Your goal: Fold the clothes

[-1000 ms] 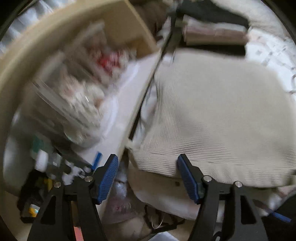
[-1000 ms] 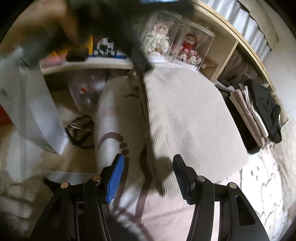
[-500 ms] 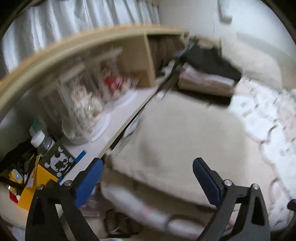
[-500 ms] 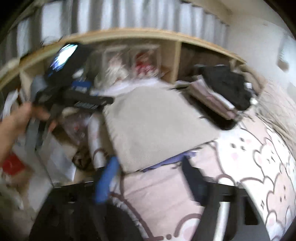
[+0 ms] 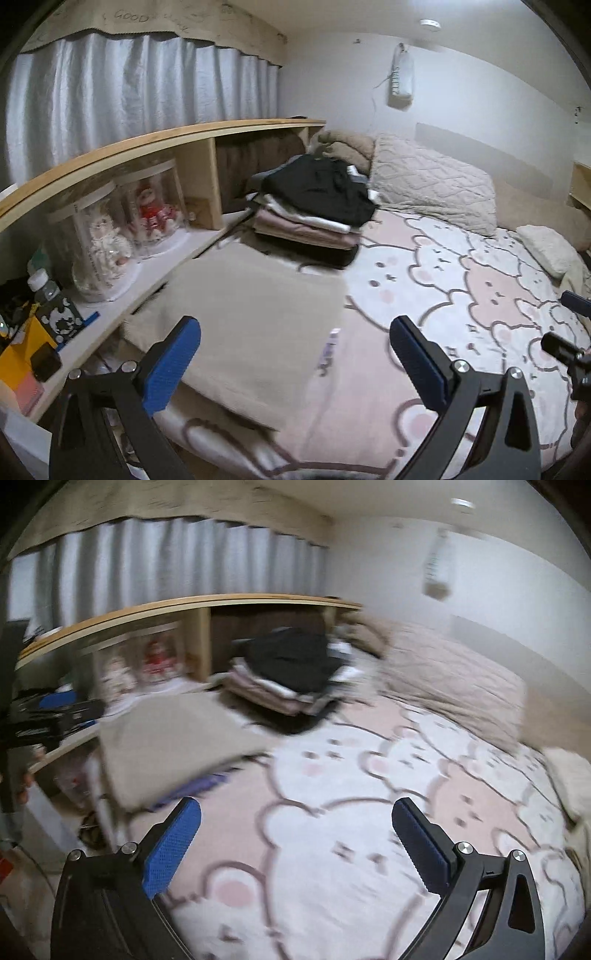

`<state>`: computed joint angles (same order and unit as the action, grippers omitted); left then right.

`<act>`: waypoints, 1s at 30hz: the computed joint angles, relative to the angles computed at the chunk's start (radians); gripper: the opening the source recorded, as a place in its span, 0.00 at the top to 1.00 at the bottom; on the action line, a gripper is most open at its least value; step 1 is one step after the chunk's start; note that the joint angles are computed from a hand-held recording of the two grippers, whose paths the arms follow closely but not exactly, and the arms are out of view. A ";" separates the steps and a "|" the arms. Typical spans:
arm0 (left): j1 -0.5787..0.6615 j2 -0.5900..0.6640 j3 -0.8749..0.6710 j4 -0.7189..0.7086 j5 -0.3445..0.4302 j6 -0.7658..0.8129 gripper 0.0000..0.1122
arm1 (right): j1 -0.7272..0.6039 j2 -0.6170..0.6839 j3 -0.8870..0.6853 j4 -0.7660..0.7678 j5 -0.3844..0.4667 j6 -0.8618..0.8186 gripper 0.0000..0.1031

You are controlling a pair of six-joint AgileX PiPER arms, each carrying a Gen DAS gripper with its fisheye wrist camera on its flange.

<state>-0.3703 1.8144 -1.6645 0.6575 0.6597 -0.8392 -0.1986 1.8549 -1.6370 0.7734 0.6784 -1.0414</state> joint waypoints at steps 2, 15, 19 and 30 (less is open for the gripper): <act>-0.031 0.006 -0.010 0.016 0.009 -0.030 0.08 | -0.060 -0.003 0.000 0.001 0.009 0.007 0.00; -0.237 0.057 -0.053 0.130 0.157 -0.233 0.08 | -0.350 -0.035 0.096 0.086 0.037 0.001 0.00; -0.277 0.042 -0.002 0.192 0.181 -0.333 0.08 | -0.396 -0.039 0.138 0.150 0.061 -0.057 0.00; -0.348 -0.013 0.137 0.252 0.268 -0.486 0.08 | -0.425 -0.078 0.238 0.269 0.098 -0.293 0.00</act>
<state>-0.7185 1.8013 -1.5280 0.9098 0.9279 -1.3254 -0.6233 1.7774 -1.3987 1.0425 0.7762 -1.3345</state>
